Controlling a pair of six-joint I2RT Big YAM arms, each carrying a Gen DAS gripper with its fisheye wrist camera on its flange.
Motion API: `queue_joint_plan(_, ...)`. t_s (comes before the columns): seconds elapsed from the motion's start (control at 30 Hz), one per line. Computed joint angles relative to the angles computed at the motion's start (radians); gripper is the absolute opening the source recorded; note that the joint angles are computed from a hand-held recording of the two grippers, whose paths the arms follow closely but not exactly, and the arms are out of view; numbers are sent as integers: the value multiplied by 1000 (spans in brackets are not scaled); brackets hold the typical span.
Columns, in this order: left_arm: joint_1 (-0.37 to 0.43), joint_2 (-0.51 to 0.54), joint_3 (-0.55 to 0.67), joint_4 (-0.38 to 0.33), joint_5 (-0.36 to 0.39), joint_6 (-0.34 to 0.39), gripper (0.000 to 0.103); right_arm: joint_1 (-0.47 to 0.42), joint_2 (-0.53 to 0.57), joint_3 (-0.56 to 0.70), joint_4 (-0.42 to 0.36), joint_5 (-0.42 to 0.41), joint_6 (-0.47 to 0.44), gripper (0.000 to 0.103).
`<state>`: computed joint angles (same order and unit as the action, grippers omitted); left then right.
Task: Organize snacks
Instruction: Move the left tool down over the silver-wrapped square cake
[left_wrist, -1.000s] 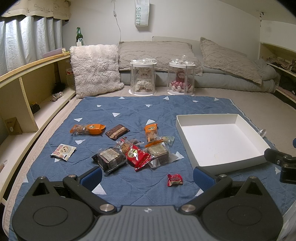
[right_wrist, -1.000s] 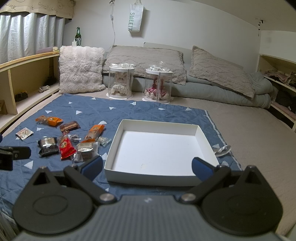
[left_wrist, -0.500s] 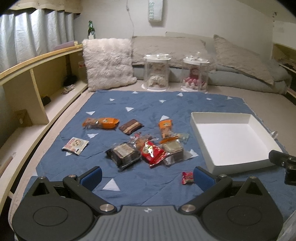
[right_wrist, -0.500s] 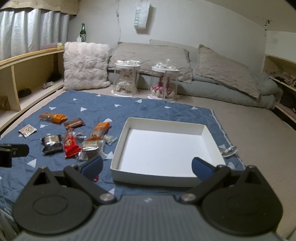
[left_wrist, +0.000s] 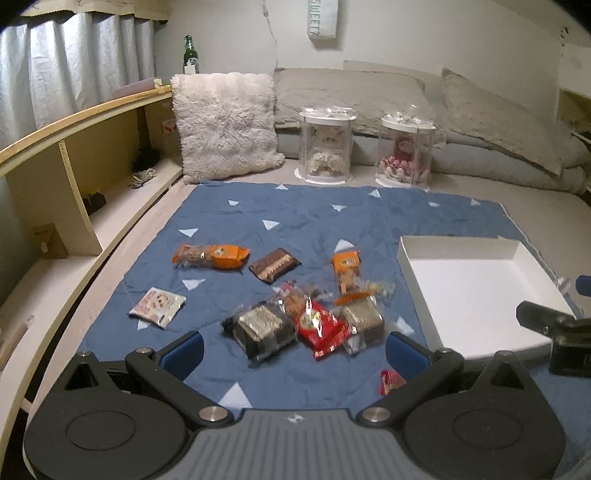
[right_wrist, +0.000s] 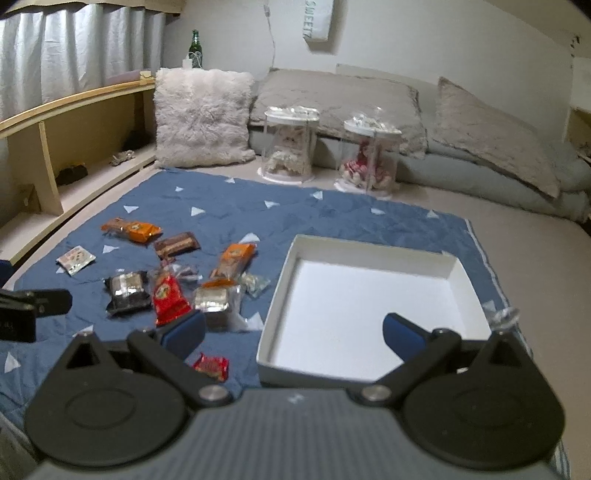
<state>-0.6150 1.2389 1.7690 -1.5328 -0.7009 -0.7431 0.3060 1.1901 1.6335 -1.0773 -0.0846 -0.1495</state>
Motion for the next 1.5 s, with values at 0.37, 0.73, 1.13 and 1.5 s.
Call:
queue_joint_plan(0.37, 158, 65, 53, 86, 22, 117, 103, 11, 76, 10, 155, -52, -7, 103)
queue_joint_plan(0.73, 318, 156, 63, 53, 167, 76, 103, 37, 221, 123, 122, -85, -32, 103)
queue_joint_plan(1.13, 451, 281, 96, -62, 336, -55, 103, 78, 423, 341, -100, -85, 9, 103)
queue_joint_plan(1.5, 458, 360, 136, -131, 401, -119, 103, 82, 629, 641, -417, -245, 194, 77)
